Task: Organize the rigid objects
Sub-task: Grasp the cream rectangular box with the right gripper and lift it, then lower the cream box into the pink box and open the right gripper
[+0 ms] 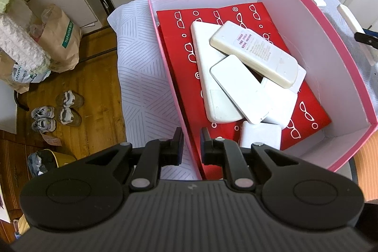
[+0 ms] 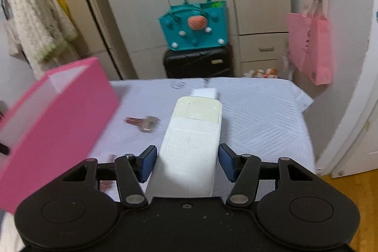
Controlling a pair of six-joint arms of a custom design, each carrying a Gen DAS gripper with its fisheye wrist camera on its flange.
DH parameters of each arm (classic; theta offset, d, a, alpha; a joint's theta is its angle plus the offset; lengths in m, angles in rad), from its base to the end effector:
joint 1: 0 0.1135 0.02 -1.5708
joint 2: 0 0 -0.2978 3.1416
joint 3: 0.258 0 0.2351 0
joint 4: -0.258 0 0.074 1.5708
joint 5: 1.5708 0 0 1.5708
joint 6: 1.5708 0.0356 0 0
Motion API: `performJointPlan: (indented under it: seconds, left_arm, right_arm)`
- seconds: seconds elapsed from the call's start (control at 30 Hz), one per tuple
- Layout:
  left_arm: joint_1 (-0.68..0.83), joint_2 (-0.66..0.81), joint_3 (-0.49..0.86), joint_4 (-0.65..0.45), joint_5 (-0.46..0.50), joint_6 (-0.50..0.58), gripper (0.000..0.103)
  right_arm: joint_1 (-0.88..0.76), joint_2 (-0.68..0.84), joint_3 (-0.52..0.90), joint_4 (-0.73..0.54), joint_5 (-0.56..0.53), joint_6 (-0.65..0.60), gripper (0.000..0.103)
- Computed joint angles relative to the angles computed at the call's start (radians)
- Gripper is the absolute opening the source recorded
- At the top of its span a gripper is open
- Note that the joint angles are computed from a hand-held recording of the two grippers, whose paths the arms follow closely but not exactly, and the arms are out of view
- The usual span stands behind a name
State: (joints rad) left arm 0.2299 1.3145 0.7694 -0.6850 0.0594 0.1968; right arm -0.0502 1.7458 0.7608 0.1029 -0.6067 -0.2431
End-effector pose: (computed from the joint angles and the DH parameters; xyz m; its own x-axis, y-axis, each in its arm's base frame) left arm 0.2016 0.0450 0.2318 -0.9407 -0.0197 -0.3386 -0.0247 0.9996 0.0105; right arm 0.3138 0.0046 0.1708 -0.6712 -0.1643 -0.7228 -0.4968 0.8234 0.2743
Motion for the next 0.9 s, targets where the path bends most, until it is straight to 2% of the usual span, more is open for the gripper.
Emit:
performJointPlan:
  seconds: [0.23,0.43,0.67,0.9]
  left_arm:
    - [-0.011,0.006,0.007,-0.005,-0.013,-0.005,0.011]
    - [-0.012,0.005,0.007,-0.001,-0.015,-0.007,0.012]
    - [0.002,0.012,0.010,-0.001,0.000,-0.008,0.012]
    - [0.003,-0.005,-0.009,0.012,0.002,-0.005,0.012]
  right_arm:
    - [0.031,-0.142,0.006,-0.128,-0.194,-0.006,0.063]
    - [0.193,-0.218,0.073,-0.213,-0.260,-0.040,0.063]
    - [0.473,-0.164,0.161,-0.255,-0.153,-0.076,0.063]
    - [0.655,0.018,0.306,-0.313,0.075,-0.139,0.063]
